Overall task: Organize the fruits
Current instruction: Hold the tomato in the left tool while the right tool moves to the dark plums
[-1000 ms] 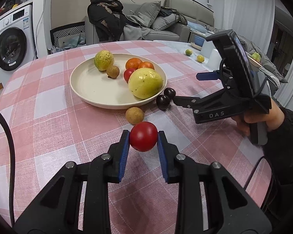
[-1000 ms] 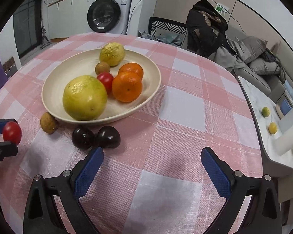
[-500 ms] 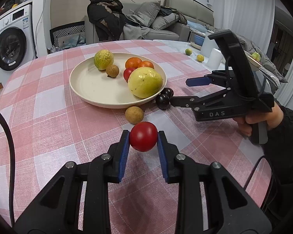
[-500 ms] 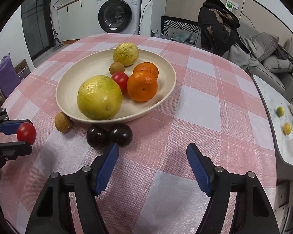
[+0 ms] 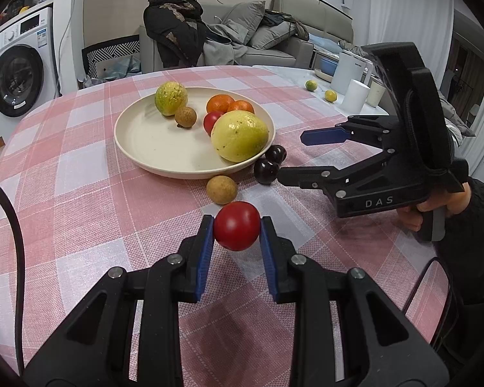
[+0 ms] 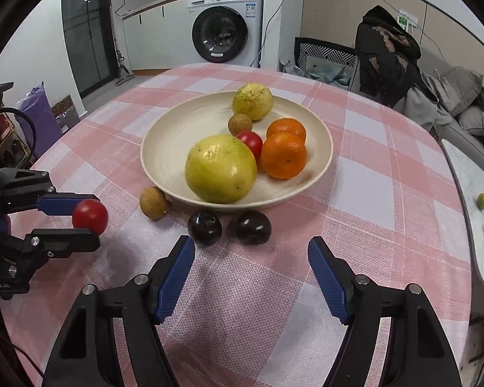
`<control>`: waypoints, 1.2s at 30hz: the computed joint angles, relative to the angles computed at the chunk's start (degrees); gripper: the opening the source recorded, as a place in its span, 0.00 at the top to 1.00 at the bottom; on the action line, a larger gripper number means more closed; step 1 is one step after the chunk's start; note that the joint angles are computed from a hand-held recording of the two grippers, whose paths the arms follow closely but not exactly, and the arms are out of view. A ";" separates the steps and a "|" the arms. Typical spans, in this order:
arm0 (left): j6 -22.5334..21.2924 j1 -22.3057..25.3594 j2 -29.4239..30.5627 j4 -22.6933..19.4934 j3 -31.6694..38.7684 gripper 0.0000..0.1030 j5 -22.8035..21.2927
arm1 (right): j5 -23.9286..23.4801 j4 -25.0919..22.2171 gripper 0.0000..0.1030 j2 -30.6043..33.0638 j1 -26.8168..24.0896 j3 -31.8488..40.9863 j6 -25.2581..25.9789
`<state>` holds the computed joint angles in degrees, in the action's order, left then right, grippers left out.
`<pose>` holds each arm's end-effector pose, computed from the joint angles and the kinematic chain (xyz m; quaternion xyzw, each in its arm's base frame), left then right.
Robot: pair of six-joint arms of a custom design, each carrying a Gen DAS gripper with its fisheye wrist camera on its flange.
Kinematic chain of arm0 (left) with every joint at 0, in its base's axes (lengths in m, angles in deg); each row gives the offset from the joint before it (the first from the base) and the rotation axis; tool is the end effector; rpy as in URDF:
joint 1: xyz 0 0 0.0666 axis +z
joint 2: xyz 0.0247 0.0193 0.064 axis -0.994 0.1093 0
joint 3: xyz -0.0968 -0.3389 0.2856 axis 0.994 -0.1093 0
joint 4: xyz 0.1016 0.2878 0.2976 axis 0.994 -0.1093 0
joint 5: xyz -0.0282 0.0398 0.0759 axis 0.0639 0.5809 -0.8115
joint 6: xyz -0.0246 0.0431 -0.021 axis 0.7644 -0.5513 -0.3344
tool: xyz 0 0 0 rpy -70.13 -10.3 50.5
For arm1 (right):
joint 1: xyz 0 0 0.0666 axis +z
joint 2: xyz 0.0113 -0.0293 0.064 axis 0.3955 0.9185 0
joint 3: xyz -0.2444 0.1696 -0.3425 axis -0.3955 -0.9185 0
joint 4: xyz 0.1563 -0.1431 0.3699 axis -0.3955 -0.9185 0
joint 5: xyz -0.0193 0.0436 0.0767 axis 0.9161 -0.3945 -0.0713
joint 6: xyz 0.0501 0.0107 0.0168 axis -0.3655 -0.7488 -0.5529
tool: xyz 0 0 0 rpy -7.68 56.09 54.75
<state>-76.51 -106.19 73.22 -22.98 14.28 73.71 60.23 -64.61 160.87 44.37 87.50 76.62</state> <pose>0.6218 -0.2698 0.3669 0.2847 0.8722 -0.2009 0.3433 0.6208 0.2360 0.3773 -0.1348 0.9356 0.0372 0.3243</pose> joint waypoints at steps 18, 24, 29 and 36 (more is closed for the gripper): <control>-0.21 0.02 0.00 -0.06 0.04 0.75 0.12 | 0.59 0.71 0.34 -0.29 -1.70 -0.40 -4.60; -0.35 0.02 -0.03 -0.14 -0.01 0.75 0.16 | 1.04 0.44 0.34 0.50 -1.67 0.34 -4.83; -0.42 0.00 0.07 -0.21 0.05 0.75 0.21 | -1.52 0.51 0.34 1.02 -2.41 0.63 -5.95; -0.46 0.03 0.14 -0.17 0.08 0.75 0.25 | -10.38 1.11 0.59 1.05 -3.90 0.44 -8.04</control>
